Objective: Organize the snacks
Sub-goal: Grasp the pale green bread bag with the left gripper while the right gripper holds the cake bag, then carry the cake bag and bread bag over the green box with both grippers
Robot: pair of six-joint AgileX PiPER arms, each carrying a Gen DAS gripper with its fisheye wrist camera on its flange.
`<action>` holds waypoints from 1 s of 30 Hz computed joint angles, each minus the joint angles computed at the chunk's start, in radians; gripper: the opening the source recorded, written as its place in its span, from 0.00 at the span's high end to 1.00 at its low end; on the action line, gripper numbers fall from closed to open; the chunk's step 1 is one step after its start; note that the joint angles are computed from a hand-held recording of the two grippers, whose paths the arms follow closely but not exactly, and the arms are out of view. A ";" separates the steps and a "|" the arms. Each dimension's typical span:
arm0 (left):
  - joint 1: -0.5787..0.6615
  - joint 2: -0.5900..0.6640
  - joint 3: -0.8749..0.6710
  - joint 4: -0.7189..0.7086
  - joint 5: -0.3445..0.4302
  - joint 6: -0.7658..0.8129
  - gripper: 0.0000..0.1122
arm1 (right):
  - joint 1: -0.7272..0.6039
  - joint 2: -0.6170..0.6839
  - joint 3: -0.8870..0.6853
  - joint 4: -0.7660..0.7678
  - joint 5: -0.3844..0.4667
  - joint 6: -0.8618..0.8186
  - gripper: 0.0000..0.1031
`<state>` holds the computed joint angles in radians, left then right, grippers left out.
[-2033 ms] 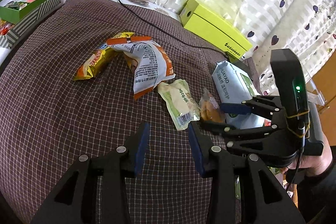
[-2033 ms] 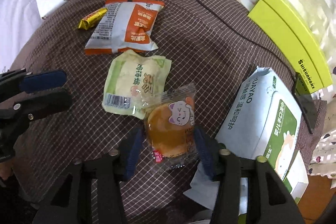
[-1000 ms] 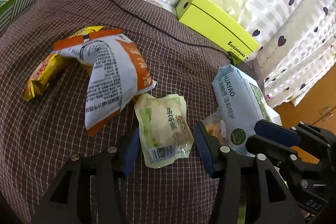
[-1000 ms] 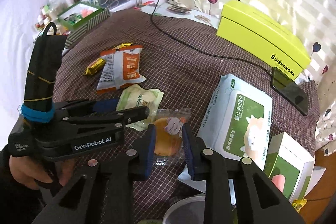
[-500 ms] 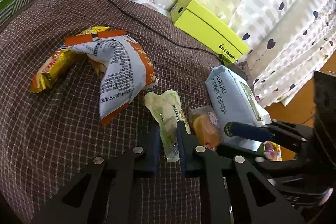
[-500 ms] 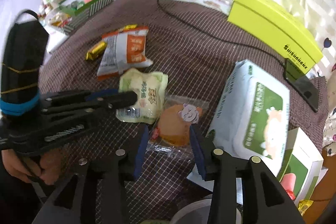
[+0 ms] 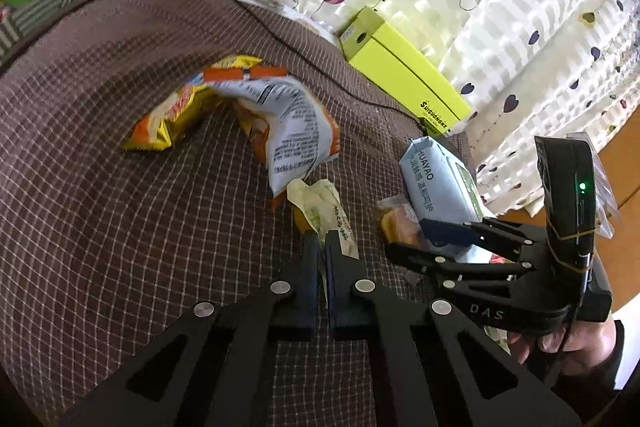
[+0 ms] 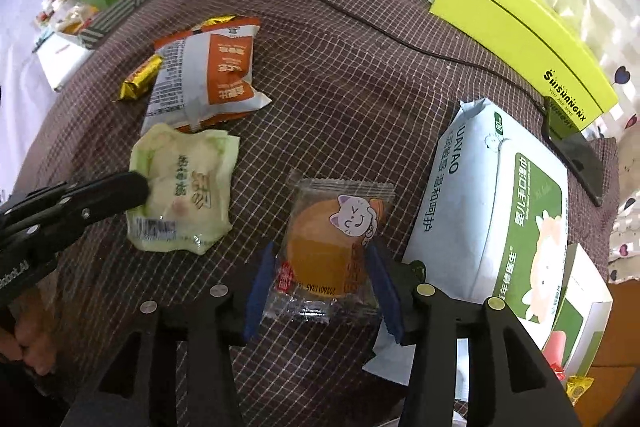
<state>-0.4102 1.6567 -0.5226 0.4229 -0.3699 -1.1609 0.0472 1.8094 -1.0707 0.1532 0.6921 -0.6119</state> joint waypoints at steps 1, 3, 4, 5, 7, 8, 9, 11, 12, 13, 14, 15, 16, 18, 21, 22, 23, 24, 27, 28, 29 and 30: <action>0.010 0.006 0.001 0.032 -0.012 -0.034 0.97 | 0.008 0.003 -0.001 -0.016 -0.005 0.016 0.53; 0.008 0.001 0.002 0.021 -0.005 -0.022 0.97 | 0.029 0.006 0.004 -0.063 -0.021 0.056 0.53; -0.001 -0.005 0.001 -0.006 0.004 0.003 0.97 | 0.040 0.007 0.008 -0.086 -0.031 0.072 0.54; -0.006 -0.013 0.006 -0.032 0.005 0.026 0.97 | 0.048 0.008 0.012 -0.102 -0.041 0.084 0.54; -0.003 -0.022 0.012 -0.027 -0.001 0.017 0.98 | 0.056 0.008 0.014 -0.113 -0.053 0.097 0.61; 0.002 -0.031 0.022 -0.023 -0.006 0.017 0.98 | 0.055 0.010 0.014 -0.107 -0.055 0.093 0.62; 0.008 -0.043 0.034 -0.020 -0.011 0.018 0.98 | 0.053 0.010 0.014 -0.101 -0.058 0.089 0.63; 0.026 -0.067 0.061 0.006 -0.035 0.002 0.99 | 0.050 0.006 0.019 -0.091 -0.065 0.078 0.64; 0.027 -0.073 0.065 0.003 -0.039 0.005 0.99 | 0.047 0.000 0.025 -0.085 -0.069 0.070 0.65; 0.031 -0.084 0.073 0.006 -0.042 0.004 0.99 | 0.044 -0.008 0.031 -0.070 -0.071 0.058 0.65; 0.035 -0.099 0.083 0.008 -0.042 0.005 0.99 | 0.037 -0.018 0.039 -0.050 -0.071 0.041 0.66; 0.037 -0.107 0.087 0.011 -0.043 0.003 0.99 | 0.035 -0.031 0.049 -0.041 -0.071 0.033 0.66; 0.038 -0.115 0.091 0.013 -0.043 0.000 0.99 | 0.031 -0.040 0.055 -0.029 -0.073 0.022 0.66; 0.043 -0.132 0.102 0.022 -0.040 -0.009 0.99 | 0.019 -0.064 0.072 -0.003 -0.074 0.000 0.66; 0.043 -0.154 0.109 0.027 -0.028 -0.018 0.99 | -0.006 -0.099 0.086 0.054 -0.065 -0.051 0.66; 0.040 -0.167 0.113 0.023 -0.016 -0.015 0.99 | -0.015 -0.113 0.092 0.070 -0.062 -0.065 0.66; 0.036 -0.178 0.116 0.018 -0.006 -0.011 0.99 | -0.025 -0.129 0.099 0.087 -0.057 -0.082 0.66; 0.031 -0.189 0.116 0.015 0.007 -0.009 0.99 | -0.033 -0.144 0.103 0.101 -0.050 -0.095 0.66; 0.012 -0.213 0.109 -0.006 0.042 0.005 0.99 | -0.059 -0.188 0.124 0.143 -0.034 -0.136 0.66; -0.001 -0.224 0.106 -0.029 0.060 0.025 0.99 | -0.066 -0.203 0.131 0.156 -0.027 -0.148 0.66; -0.011 -0.232 0.105 -0.049 0.073 0.041 0.99 | -0.075 -0.217 0.138 0.172 -0.021 -0.162 0.66; -0.025 -0.242 0.102 -0.078 0.091 0.067 0.99 | -0.082 -0.230 0.142 0.181 -0.015 -0.172 0.66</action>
<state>-0.4350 1.4146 -0.4209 0.3445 -0.2792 -1.0935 -0.0348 1.5795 -0.9283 0.3345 0.6775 -0.7837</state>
